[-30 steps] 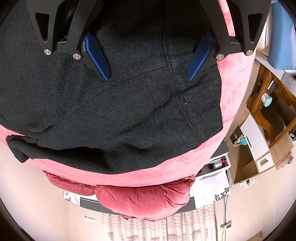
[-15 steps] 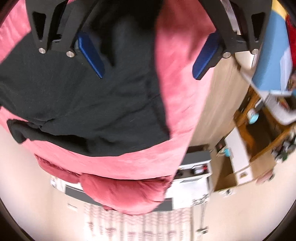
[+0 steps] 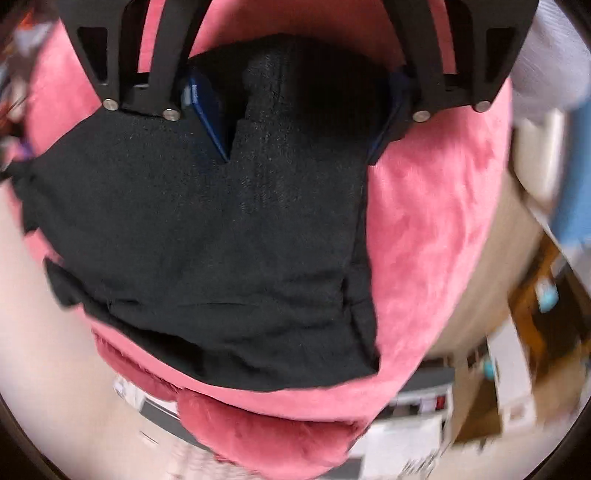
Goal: Fold large clothes
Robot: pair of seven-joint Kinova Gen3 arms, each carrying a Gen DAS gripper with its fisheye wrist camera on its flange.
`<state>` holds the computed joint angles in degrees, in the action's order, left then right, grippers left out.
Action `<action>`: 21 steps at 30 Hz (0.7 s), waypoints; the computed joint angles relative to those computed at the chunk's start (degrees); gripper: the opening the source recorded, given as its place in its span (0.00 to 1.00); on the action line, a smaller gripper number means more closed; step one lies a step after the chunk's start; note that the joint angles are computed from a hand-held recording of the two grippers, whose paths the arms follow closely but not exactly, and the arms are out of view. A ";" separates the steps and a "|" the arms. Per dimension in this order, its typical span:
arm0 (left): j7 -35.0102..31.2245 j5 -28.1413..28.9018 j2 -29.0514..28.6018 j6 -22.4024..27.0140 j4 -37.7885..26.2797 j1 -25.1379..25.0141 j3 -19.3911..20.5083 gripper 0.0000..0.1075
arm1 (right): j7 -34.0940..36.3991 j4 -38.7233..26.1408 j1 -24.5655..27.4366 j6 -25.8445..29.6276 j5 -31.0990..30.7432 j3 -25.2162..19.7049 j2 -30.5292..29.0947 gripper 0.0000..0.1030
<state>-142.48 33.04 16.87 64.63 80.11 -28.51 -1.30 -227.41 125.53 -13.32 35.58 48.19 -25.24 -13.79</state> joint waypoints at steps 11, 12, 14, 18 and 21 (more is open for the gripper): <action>0.22 3.41 2.21 16.31 -11.68 -15.99 12.89 0.32 | 9.58 -0.73 -5.83 -5.99 -6.18 10.84 -1.33 0.07; 0.21 5.74 2.38 18.64 -13.62 -15.98 10.95 0.31 | 11.91 -0.89 -3.32 -6.59 -7.77 8.79 -2.37 0.07; 0.00 9.06 3.61 23.27 -17.80 -14.20 5.64 0.31 | 16.57 -2.74 -0.91 -5.08 -8.90 5.31 -4.04 0.06; -0.90 10.68 6.42 30.79 -25.87 -15.53 1.52 0.31 | 25.34 -3.96 4.54 -6.83 -15.67 0.34 -9.35 0.06; -5.31 6.33 5.83 29.58 -23.49 -14.84 0.08 0.33 | 32.03 -4.74 2.05 -5.62 -22.10 0.25 -9.33 0.06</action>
<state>-147.79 39.37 22.70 94.21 56.62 -43.35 -1.22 -195.38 120.79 -11.26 29.96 26.09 -24.99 -23.12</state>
